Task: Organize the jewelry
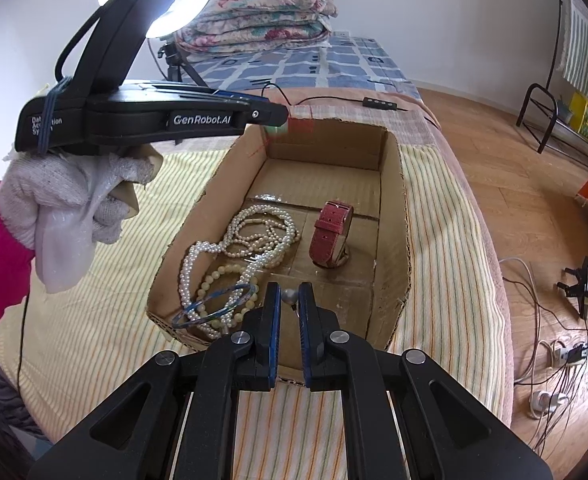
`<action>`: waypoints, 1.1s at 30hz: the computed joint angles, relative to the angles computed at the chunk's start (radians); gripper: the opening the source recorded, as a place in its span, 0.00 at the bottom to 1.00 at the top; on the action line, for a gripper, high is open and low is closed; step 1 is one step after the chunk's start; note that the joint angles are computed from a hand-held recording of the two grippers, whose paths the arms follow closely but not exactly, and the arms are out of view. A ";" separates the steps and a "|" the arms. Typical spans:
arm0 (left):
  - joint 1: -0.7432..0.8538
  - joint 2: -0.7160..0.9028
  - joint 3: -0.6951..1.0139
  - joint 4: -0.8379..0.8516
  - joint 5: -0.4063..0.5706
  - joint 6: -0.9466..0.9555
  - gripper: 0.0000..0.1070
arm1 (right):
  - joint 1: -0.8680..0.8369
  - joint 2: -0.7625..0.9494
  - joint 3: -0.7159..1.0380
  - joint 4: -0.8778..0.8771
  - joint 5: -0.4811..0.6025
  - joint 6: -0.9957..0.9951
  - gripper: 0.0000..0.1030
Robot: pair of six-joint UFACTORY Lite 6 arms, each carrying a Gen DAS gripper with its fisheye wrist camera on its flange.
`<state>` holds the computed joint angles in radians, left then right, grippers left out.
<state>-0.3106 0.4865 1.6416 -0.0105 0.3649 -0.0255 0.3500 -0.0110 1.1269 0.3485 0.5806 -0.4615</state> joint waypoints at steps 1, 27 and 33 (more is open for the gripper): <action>0.000 -0.002 0.003 0.007 0.005 -0.008 0.16 | 0.006 -0.002 0.000 -0.010 -0.002 0.009 0.14; 0.000 -0.460 -0.225 0.158 0.074 -0.168 0.41 | 0.121 -0.197 -0.002 -0.208 0.026 0.286 0.50; -0.011 -0.641 -0.316 0.220 0.118 -0.227 0.41 | 0.183 -0.269 0.000 -0.323 0.055 0.435 0.53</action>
